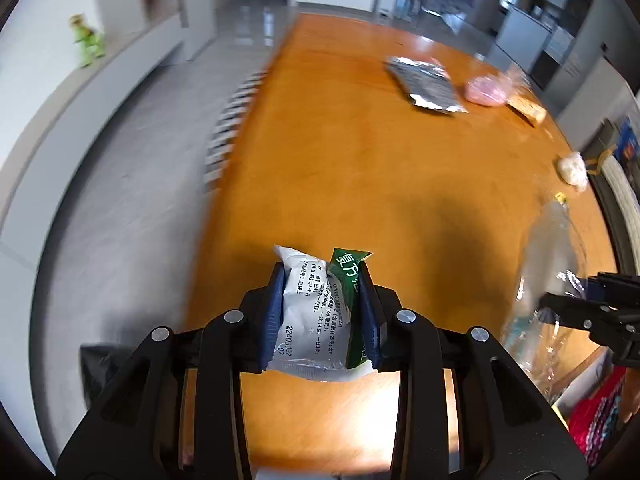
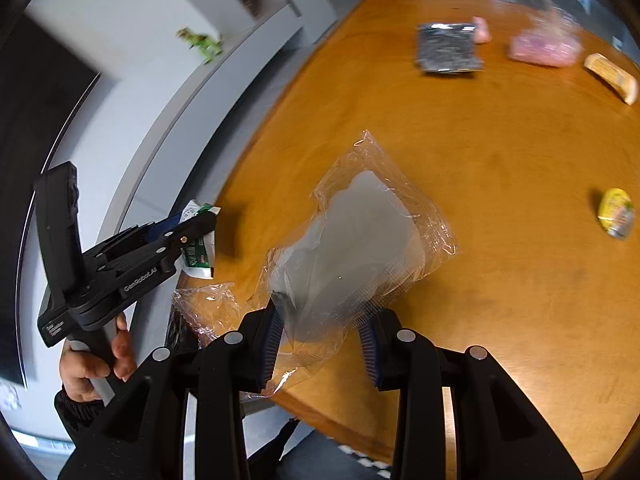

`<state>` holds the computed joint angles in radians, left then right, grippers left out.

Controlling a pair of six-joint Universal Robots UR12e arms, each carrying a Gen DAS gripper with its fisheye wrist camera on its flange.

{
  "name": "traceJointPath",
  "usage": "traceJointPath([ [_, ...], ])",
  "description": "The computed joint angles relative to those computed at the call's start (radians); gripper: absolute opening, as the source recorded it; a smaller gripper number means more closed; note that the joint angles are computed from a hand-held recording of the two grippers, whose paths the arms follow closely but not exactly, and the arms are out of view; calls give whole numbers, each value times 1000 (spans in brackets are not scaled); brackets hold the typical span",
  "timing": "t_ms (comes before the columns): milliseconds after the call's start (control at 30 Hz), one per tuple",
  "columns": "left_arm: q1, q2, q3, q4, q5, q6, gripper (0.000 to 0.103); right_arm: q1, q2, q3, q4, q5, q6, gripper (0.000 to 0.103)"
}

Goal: Collect trash
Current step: 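Carry sachet and clear bag to the trash bag and open both tools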

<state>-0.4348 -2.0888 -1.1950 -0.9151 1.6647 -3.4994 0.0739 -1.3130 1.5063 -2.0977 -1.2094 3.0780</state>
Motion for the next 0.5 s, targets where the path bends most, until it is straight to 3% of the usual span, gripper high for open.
traceJointPath([
  [233, 25, 185, -268, 85, 103, -127, 34, 99, 23, -15, 50, 14, -98, 37],
  [500, 51, 340, -491, 83, 204, -327, 34, 199, 56, -27, 114, 51, -207, 37],
])
